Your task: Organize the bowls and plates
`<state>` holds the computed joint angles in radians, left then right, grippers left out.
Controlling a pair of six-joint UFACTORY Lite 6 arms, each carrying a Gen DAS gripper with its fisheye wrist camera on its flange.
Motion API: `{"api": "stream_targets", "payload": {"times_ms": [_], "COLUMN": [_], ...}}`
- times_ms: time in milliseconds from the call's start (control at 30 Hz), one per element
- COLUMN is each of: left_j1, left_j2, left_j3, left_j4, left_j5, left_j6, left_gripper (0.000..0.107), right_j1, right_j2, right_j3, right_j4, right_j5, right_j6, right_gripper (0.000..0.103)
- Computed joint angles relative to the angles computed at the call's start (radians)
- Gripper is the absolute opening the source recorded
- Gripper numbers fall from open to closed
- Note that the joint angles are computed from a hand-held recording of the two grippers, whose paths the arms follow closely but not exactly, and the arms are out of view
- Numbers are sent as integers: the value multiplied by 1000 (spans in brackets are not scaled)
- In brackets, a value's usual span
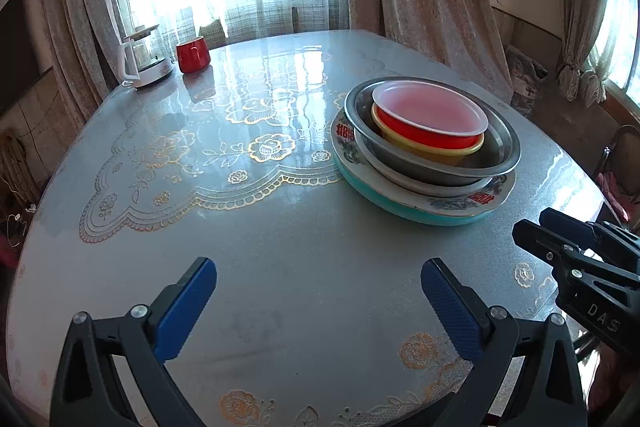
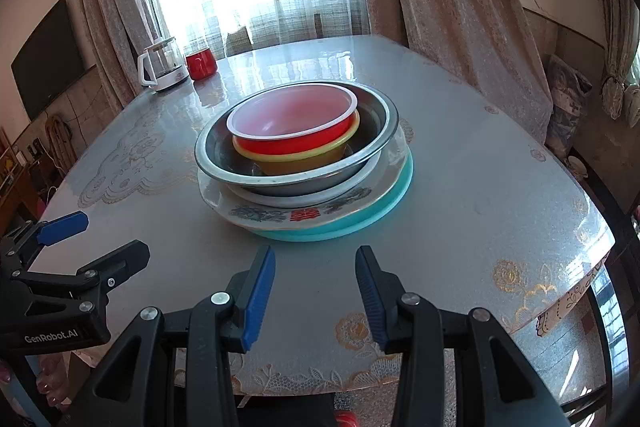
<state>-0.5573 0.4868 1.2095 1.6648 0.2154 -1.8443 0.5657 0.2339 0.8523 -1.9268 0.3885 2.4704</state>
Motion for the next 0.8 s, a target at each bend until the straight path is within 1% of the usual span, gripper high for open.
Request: {"api": "stream_targets", "payload": {"times_ms": [133,300,633,800], "left_j1": [-17,0,-6,3], "left_j2": [-8,-10,5,16], "left_j3": [-9,-13,5,17], "left_j4": [-12,32,-23,-57], "left_j5": [37,10,13,-4], "left_j6": [8,-41,23,62], "left_gripper": [103,103,103,103], "right_j1": [3,-1,-2,-1], "right_j2": [-3,-1,13,15], "right_j3": [-3,0,10,9], "right_j4": [13,9,4,-2], "right_j5": [2,-5,-5,-3], "right_j6": [-12,-12,-6,4], "right_gripper": [42,42,42,42]}}
